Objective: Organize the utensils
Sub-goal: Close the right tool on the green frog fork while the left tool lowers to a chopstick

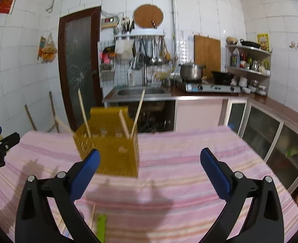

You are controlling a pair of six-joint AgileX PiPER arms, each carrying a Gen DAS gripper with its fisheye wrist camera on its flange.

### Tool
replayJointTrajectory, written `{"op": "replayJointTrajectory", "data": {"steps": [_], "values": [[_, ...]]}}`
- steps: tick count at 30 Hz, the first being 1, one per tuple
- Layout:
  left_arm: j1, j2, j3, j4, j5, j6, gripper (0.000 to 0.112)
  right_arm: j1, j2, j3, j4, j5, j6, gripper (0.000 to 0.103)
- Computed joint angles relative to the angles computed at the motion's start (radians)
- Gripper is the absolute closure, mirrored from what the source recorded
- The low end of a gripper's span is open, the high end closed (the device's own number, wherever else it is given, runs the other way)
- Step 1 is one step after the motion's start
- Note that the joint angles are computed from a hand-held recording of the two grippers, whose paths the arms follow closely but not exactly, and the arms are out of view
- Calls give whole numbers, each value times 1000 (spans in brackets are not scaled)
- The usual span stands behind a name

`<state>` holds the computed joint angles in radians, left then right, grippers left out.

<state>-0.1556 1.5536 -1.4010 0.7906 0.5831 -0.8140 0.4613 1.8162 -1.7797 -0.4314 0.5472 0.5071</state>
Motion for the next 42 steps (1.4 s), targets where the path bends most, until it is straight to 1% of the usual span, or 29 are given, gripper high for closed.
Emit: {"op": "replayJointTrajectory", "data": {"steps": [3, 6, 8, 10, 12, 15, 18, 21, 24, 25, 26, 30, 32, 34, 36, 38, 39, 42], "values": [[15, -8, 50, -12, -9, -27, 14, 16, -4, 53, -4, 3, 19, 6], [53, -12, 98, -92, -45, -14, 14, 30, -1, 94, 13, 11, 11, 6], [63, -3, 122, -113, -54, -13, 14, 46, 3, 116, -16, 17, 28, 6], [62, 12, 136, -95, -55, -29, 14, 60, 15, 129, -27, 31, 36, 6], [58, 28, 154, -72, -54, -44, 14, 68, 32, 123, -3, 49, 24, 6], [49, 50, 166, -77, -44, -49, 14, 81, 73, 90, 43, 103, 2, 6], [40, 70, 178, -76, -44, -63, 14, 101, 96, 89, 57, 126, -8, 6], [43, 90, 180, -125, -52, -25, 14, 122, 122, 76, 45, 157, -11, 6], [45, 105, 177, -158, -47, 7, 14, 127, 151, 49, 85, 191, -41, 8], [42, 110, 176, -151, -43, 1, 14, 129, 161, 38, 94, 201, -48, 12], [42, 112, 176, -145, -44, -5, 14, 133, 170, 27, 99, 215, -54, 18], [35, 121, 165, -149, -33, 3, 14, 141, 215, -38, 140, 266, -95, 28], [35, 126, 159, -148, -31, 7, 14, 142, 235, -68, 169, 287, -124, 48], [35, 127, 162, -141, -36, -2, 14, 137, 246, -88, 201, 303, -150, 53], [45, 131, 154, -189, -41, 36, 14, 134, 242, -87, 219, 302, -166, 61], [56, 135, 147, -248, -47, 81, 14, 130, 238, -85, 232, 304, -173, 80], [56, 137, 144, -257, -45, 86, 14, 130, 236, -85, 226, 307, -169, 85], [50, 144, 140, -280, -44, 106, 14, 112, 229, -75, 251, 303, -181, 85]]}}
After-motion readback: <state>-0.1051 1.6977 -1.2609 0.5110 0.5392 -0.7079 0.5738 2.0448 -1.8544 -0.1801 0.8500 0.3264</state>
